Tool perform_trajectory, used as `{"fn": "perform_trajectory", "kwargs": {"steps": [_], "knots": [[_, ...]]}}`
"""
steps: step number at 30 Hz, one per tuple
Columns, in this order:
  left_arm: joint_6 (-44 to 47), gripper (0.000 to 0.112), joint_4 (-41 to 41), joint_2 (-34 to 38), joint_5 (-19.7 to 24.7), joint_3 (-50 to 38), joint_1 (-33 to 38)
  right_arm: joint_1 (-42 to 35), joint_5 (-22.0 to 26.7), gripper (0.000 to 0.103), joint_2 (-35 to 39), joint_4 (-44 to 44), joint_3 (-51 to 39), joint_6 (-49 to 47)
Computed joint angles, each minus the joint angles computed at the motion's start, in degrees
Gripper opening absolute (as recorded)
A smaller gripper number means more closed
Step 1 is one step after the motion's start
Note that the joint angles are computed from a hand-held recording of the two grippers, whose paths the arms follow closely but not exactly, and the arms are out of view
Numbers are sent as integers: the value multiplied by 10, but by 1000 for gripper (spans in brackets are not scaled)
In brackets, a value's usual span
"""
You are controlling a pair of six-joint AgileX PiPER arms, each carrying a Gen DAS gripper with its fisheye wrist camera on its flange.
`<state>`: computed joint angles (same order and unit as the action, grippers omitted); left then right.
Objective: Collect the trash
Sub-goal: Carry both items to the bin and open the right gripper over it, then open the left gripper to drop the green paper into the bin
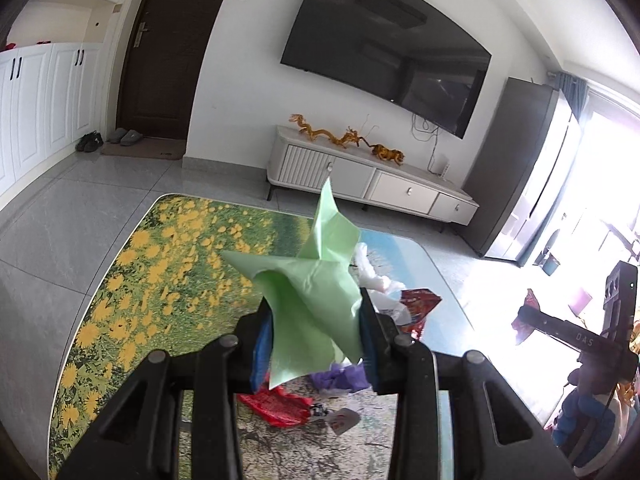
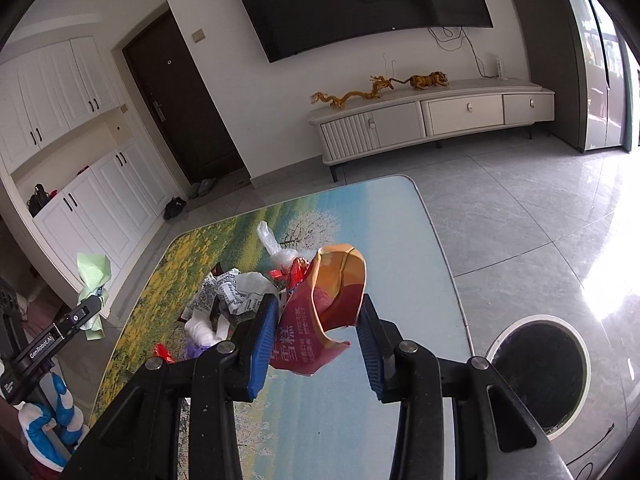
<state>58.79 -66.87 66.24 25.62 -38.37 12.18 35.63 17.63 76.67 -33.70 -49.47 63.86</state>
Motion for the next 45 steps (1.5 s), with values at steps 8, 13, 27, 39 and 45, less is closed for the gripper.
{"fn": "perform_trajectory", "kwargs": {"steps": [8, 13, 27, 39, 45], "knots": [[-272, 35, 220, -21, -85, -53, -209, -3, 58, 37, -106, -78, 43, 71], [-529, 35, 462, 22, -121, -108, -347, -38, 82, 37, -158, -85, 69, 70], [-766, 35, 703, 331, -53, -407, -575, -391, 0, 37, -198, 332, 162, -417], [-675, 39, 586, 639, 113, -767, -612, -576, -34, 39, -13, 892, 178, -1034], [-676, 55, 552, 752, 200, -940, -612, -612, -31, 50, 31, 952, 173, -1104]]}}
